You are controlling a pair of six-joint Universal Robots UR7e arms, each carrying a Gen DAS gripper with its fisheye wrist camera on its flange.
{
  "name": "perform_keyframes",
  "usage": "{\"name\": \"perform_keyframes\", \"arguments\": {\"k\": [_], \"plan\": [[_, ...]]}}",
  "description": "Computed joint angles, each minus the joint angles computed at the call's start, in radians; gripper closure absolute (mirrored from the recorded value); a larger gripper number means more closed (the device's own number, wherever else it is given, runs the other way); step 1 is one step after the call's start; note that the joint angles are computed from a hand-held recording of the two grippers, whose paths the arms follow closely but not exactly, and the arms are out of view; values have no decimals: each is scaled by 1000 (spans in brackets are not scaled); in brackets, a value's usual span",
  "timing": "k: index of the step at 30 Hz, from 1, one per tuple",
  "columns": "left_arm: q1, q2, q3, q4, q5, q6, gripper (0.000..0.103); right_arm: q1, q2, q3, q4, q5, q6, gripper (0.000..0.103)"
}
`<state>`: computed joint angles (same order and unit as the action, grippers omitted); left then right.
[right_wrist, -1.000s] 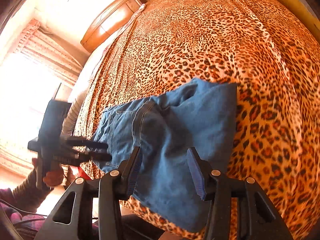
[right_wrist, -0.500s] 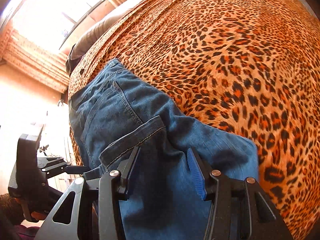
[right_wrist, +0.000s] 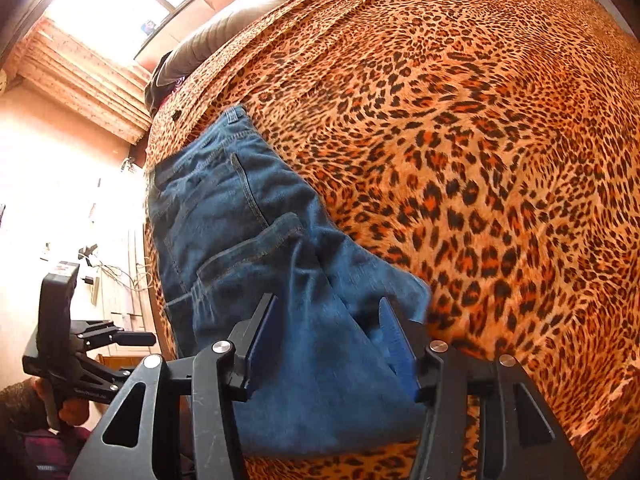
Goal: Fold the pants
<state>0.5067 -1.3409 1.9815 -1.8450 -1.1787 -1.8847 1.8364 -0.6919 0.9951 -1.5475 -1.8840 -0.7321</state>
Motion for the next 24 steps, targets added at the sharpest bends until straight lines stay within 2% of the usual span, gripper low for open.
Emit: {"name": "perform_keyframes", "arguments": {"k": [3,4,5,6,7,8,9,11,12,13,14,16,18,20,24], "plan": [[48,91,-70,0,-34,114,31,-8,-35,85,-82,-106,-57,52],[75,126,-95,9,-64,165,31,-7,-52,130,-131,-147,-94,59],[99,155,-106,14,-103,203,31,-5,-75,179,-191,-178,-147,86],[112,175,-104,4,-135,217,31,-8,-88,211,-245,-189,-170,89],[106,181,-106,8,-125,215,30,-18,-84,209,-261,-189,-150,89],[99,182,-113,14,-119,210,30,-29,-70,188,-243,-193,-97,89],[99,188,-118,9,-121,207,30,-37,-60,176,-235,-195,-60,85],[83,161,-85,-42,-126,169,31,-40,-55,158,-208,-183,-12,83],[74,108,-44,-76,-125,156,31,-36,-56,146,-185,-178,1,79],[55,25,20,-93,-116,131,31,-31,-58,136,-173,-157,0,79],[32,-15,46,-106,-96,101,31,-29,-60,114,-146,-120,4,79],[-11,-88,64,-53,-44,25,31,-24,-52,53,-92,-41,38,70],[-43,-165,73,40,4,-66,30,-17,-38,10,-71,30,69,56],[-44,-268,87,141,54,-168,30,-3,-14,-22,-60,63,96,53],[-69,-483,186,168,166,-330,30,39,26,-7,-88,91,141,53]]}}
